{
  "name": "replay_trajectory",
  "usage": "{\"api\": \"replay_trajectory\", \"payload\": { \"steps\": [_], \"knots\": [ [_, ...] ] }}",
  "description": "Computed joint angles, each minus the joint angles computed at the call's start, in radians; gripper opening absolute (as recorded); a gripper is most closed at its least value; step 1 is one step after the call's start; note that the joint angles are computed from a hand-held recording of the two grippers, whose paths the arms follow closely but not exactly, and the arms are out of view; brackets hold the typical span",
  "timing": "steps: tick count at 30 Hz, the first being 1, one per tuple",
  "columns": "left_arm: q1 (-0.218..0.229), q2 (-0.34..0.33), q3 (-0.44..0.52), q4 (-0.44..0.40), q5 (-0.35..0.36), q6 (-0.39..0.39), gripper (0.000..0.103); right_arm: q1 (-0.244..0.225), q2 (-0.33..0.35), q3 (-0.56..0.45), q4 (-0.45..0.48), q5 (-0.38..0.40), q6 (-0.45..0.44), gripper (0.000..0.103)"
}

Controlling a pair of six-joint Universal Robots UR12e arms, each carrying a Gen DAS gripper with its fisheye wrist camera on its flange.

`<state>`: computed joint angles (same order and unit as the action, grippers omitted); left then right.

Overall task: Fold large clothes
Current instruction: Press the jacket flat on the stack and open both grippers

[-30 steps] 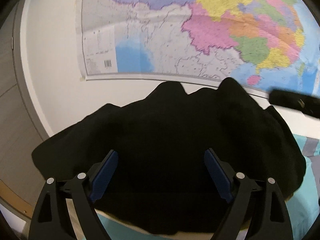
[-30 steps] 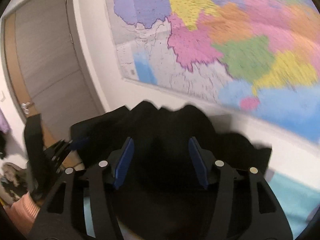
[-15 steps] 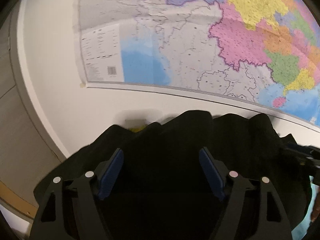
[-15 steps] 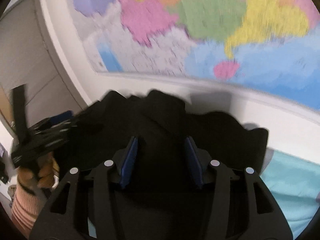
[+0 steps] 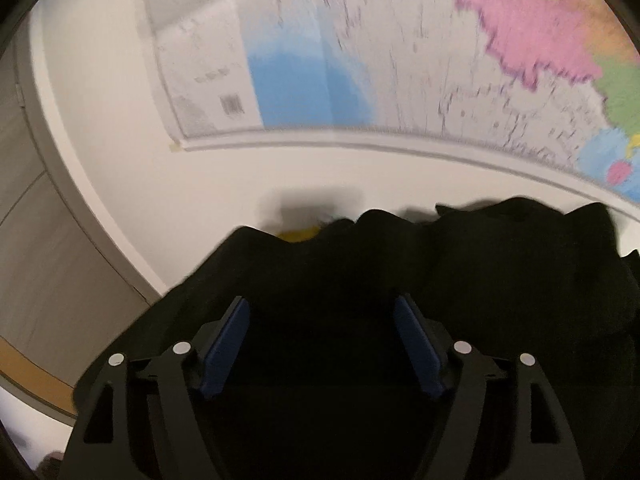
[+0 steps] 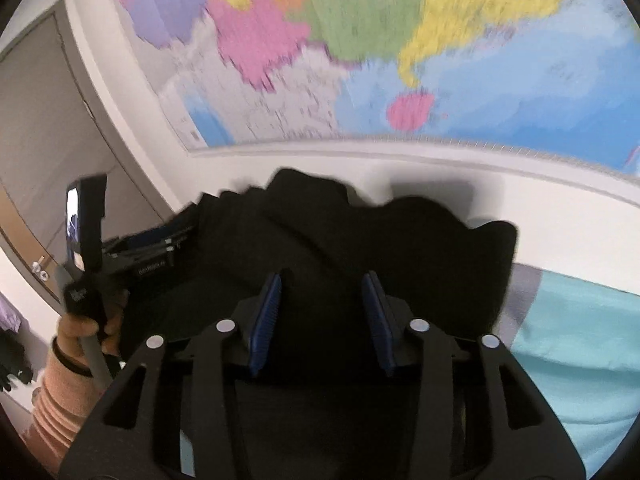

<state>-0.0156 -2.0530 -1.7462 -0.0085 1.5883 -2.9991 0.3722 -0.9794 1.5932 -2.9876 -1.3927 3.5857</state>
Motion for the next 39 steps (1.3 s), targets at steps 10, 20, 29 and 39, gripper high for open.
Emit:
{"api": "replay_trajectory", "payload": {
  "steps": [10, 20, 29, 39],
  "knots": [
    [0.070, 0.058, -0.132, 0.187, 0.004, -0.015, 0.086, -0.010, -0.022, 0.068, -0.001, 0.033, -0.027, 0.049],
    [0.128, 0.051, -0.153, 0.122, -0.042, -0.098, 0.084, 0.008, -0.053, 0.129, -0.089, 0.017, -0.020, 0.052],
    [0.065, 0.085, -0.265, 0.371, -0.075, -0.030, 0.085, 0.048, -0.086, 0.179, -0.140, -0.009, -0.120, 0.054],
    [0.012, 0.074, -0.284, 0.380, -0.028, 0.006, 0.084, 0.066, -0.080, 0.184, -0.125, -0.025, -0.109, 0.062]
  ]
}}
